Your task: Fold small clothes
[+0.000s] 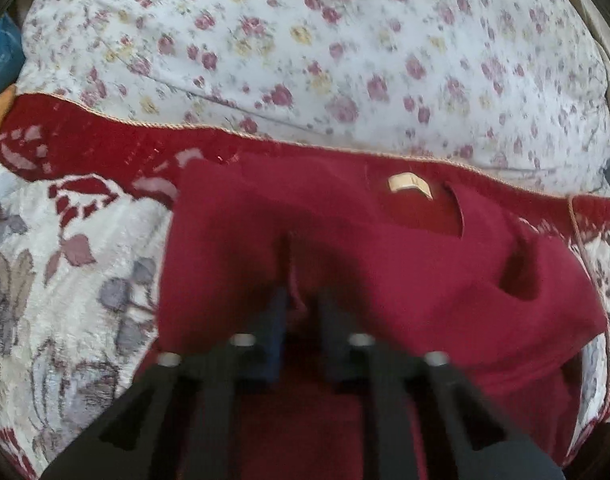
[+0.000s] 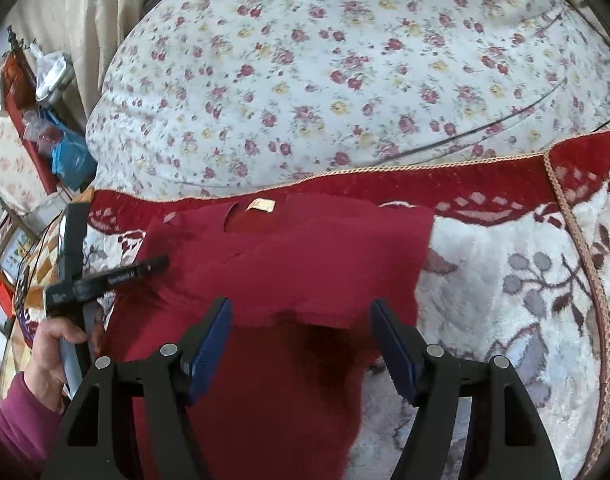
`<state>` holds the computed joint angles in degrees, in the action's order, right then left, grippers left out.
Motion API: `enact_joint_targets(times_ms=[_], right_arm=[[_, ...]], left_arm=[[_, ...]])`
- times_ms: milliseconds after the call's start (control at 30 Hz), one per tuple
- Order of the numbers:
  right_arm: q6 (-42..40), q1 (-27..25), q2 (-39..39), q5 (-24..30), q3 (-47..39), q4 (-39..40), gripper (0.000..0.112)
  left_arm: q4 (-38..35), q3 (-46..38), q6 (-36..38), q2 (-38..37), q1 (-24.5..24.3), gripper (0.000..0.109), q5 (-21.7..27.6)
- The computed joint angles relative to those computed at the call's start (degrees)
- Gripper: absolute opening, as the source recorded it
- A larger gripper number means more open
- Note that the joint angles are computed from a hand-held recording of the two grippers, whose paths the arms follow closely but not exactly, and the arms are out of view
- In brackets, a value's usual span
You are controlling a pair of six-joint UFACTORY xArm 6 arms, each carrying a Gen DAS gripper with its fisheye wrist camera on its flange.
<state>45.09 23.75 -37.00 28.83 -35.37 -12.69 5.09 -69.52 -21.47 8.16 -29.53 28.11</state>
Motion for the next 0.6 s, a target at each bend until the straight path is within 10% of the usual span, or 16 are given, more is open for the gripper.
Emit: enact_joint_targets(times_ms=[200, 433, 467, 500, 533, 600], right_arm=[[5.55, -3.79, 0.56, 2.64, -1.27, -4.94, 0.09], [-5.53, -6.87, 13.55, 1.73, -6.59, 11.05, 0.09], [-6.64, -6.6, 15.51, 2.01, -7.59, 11.23, 0.082], [-7.11, -6.28, 17.34, 3.82, -9.25, 9.01, 0.039], [-5.39, -5.98, 18.14, 5.73, -10.55, 4.39, 0.024], [-3.2, -5.6, 17.12, 5.33, -10.14, 0.72, 0.023]], left_arm=[[0.54, 5.22, -3.95, -6.52, 3.56, 0.01, -6.91], [4.69, 4.21, -6.5, -4.79, 4.25, 0.009, -2.48], [6.63, 3.8, -7.69, -4.43, 4.08, 0.01, -2.04], [7.52, 3.31, -8.26, -4.0, 4.07, 0.01, -1.41], [7.3, 2.83, -8.21, -3.55, 4.11, 0.01, -0.92], [7.9, 2.65, -8.99, -3.09, 4.04, 0.014, 0.68]])
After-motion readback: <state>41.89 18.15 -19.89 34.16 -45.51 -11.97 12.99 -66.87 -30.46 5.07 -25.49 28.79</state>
